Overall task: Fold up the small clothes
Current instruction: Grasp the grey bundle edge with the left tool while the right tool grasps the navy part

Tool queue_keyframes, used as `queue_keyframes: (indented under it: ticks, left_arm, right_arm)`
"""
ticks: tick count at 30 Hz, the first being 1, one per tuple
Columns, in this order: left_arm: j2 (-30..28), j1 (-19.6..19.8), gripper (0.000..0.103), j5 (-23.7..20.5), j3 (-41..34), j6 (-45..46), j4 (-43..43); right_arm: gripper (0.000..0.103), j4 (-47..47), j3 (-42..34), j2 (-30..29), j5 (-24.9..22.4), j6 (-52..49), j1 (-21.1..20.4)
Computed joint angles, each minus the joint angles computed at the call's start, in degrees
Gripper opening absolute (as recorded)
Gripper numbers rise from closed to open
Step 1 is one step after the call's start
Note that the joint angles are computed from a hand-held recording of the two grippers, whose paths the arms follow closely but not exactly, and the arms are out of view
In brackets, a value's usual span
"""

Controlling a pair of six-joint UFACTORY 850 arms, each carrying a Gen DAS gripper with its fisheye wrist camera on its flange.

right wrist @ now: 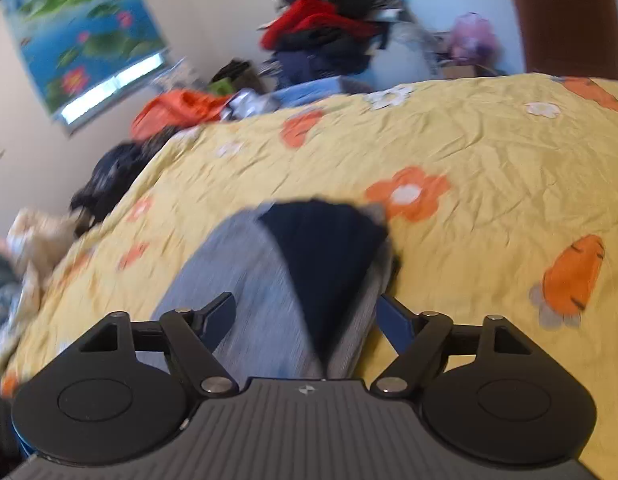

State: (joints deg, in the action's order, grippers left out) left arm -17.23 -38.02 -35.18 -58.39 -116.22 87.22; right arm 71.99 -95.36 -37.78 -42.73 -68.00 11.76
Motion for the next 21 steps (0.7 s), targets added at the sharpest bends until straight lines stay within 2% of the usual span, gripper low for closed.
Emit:
queue_keyframes:
  ticks: [1, 3, 5, 7, 9, 11, 14, 15, 16, 17, 18, 19, 20, 21]
  left_arm:
    - [-0.01, -0.09, 0.009, -0.21, -0.03, -0.42, -0.16]
    - [0.03, -0.24, 0.009, -0.51, 0.12, -2.02, 0.0]
    - [0.05, -0.34, 0.009, -0.65, 0.14, -2.93, -0.31]
    - [0.04, -0.37, 0.009, -0.67, -0.02, -2.62, -1.13]
    - [0.16, -0.34, 0.009, -0.49, 0.06, -3.07, -1.24]
    - [0.06, -0.34, 0.009, -0.76, 0.23, -4.42, -0.25]
    - [0.47, -0.19, 0.009, 0.08, 0.54, -4.38, 0.38]
    - [1.58, 0.16, 0.01, 2.03, 1.48, -5.4, 1.75]
    - [3.15, 0.7, 0.01, 4.58, 2.68, -6.83, 3.38]
    - [4.83, 1.25, 0.011, 6.78, 3.92, -8.84, 5.08]
    - [6.68, 1.89, 0.013, 8.62, 5.39, -12.63, 8.03]
    - [8.43, 2.71, 0.021, 10.22, 6.85, -17.91, 11.98]
    - [9.71, 3.55, 0.027, 11.02, 7.91, -23.8, 15.67]
    - [10.45, 4.38, 0.05, 10.99, 8.53, -28.84, 18.09]
  right_arm:
    - [0.057, -1.66, -2.95, -2.02, -0.3, 2.87, 0.46]
    - [0.053, -9.29, -8.87, -5.96, 0.57, 12.76, 1.85]
    - [0.044, -16.28, -12.39, -8.63, 2.34, 19.53, 3.25]
    - [0.016, -14.37, -12.75, -9.05, 1.63, 16.86, 3.09]
    - [0.012, -12.72, -12.17, -8.65, 1.81, 14.06, 2.35]
    - [0.01, -12.72, -12.12, -9.72, 2.11, 15.5, 1.49]
    - [0.014, -7.09, -8.31, -7.52, 2.33, 11.57, 0.85]
    - [0.026, -5.71, -6.71, -6.22, 2.72, 11.36, 0.68]
    - [0.043, -3.93, -5.11, -4.93, 2.09, 11.2, 0.21]
    - [0.051, -0.86, -3.5, -3.92, -0.4, 9.29, -0.68]
    - [0.067, 2.22, -1.86, -3.08, -4.02, 6.89, -1.81]
    - [0.073, 3.75, -0.41, -2.32, -7.18, 5.89, -2.74]
    - [0.073, 2.95, 0.63, -1.61, -9.01, 6.43, -3.26]
    - [0.072, 1.32, 1.59, -0.82, -9.69, 6.82, -3.4]
